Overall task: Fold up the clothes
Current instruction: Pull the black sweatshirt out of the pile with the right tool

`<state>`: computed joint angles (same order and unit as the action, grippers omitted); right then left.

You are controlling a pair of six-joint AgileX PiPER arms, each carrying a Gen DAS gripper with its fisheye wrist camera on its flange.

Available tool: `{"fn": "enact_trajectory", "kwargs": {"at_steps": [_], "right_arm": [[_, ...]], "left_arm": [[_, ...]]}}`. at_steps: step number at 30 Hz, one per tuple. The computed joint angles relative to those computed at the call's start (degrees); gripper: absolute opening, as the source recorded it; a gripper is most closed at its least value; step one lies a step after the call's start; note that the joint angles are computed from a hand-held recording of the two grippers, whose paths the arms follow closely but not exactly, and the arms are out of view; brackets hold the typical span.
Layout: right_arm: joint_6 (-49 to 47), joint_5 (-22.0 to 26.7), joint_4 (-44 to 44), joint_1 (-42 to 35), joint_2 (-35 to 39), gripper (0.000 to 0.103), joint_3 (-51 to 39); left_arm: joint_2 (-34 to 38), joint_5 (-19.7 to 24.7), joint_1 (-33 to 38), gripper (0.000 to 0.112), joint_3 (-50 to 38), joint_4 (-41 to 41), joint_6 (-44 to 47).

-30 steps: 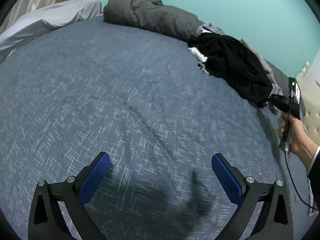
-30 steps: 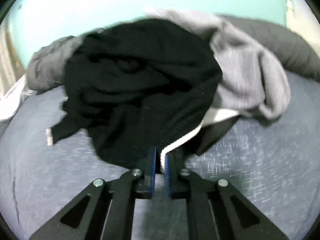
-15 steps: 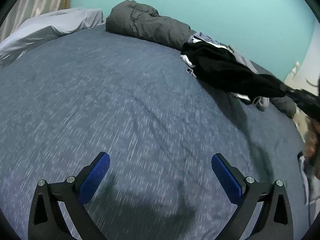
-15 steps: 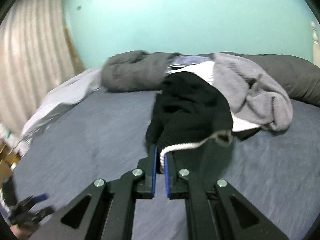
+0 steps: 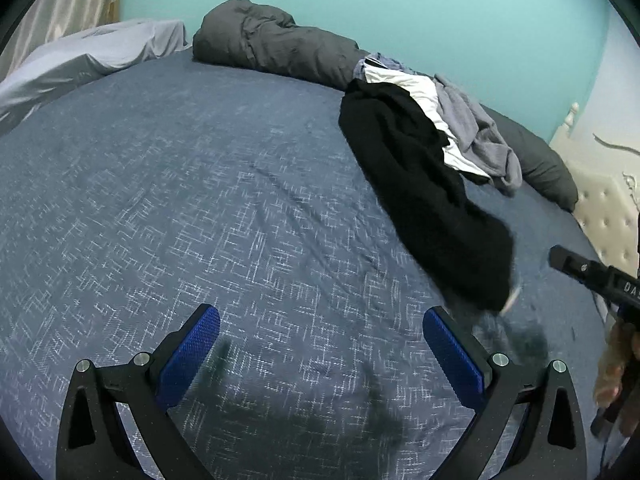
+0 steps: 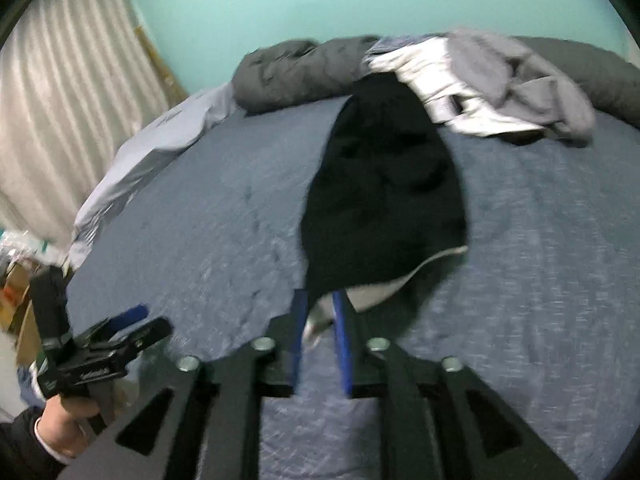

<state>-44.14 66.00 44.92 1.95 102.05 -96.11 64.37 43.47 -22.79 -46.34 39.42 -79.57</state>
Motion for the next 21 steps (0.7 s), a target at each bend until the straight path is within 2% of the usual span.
{"fn": "enact_trajectory", "kwargs": {"at_steps": [2,6,8,10,13,16,21], "right_arm": [[0.4,-1.2,-0.1,-1.6,-0.1,0.044,-1.1],[9.5,-3.2,-9.8,-1.7,5.5,0.048,-9.3],[12.0,-2.9,-14.9,-0.5,9.2,0.056,-13.5],[15.2,-3.5,-21.4,1.9,12.0,0.057,-16.0],[17.4,-4.9,-25.6,3.5,15.5,0.057,-17.5],[17.0,-6.0,-28.6,5.7,18.2,0.057,-19.2],[15.8,-6.3,-30.0,6.7,21.8,0.057,-22.8]], "left_arm": [[-0.3,0.1,-0.5,0.103,0.1,0.8,-0.3],[0.3,-0.6,-2.3,0.103,-0.3,2.4,-1.5],[1.2,-1.2,-3.6,0.103,-0.9,3.5,-2.1],[2.6,-1.8,-5.0,0.103,-1.9,4.1,-2.0],[4.5,-3.8,-5.0,0.103,-3.2,2.6,-0.6],[5.4,-6.7,-3.7,0.103,-3.4,-0.6,2.0],[7.2,-7.8,-2.6,0.103,-4.6,-3.7,5.2]]}}
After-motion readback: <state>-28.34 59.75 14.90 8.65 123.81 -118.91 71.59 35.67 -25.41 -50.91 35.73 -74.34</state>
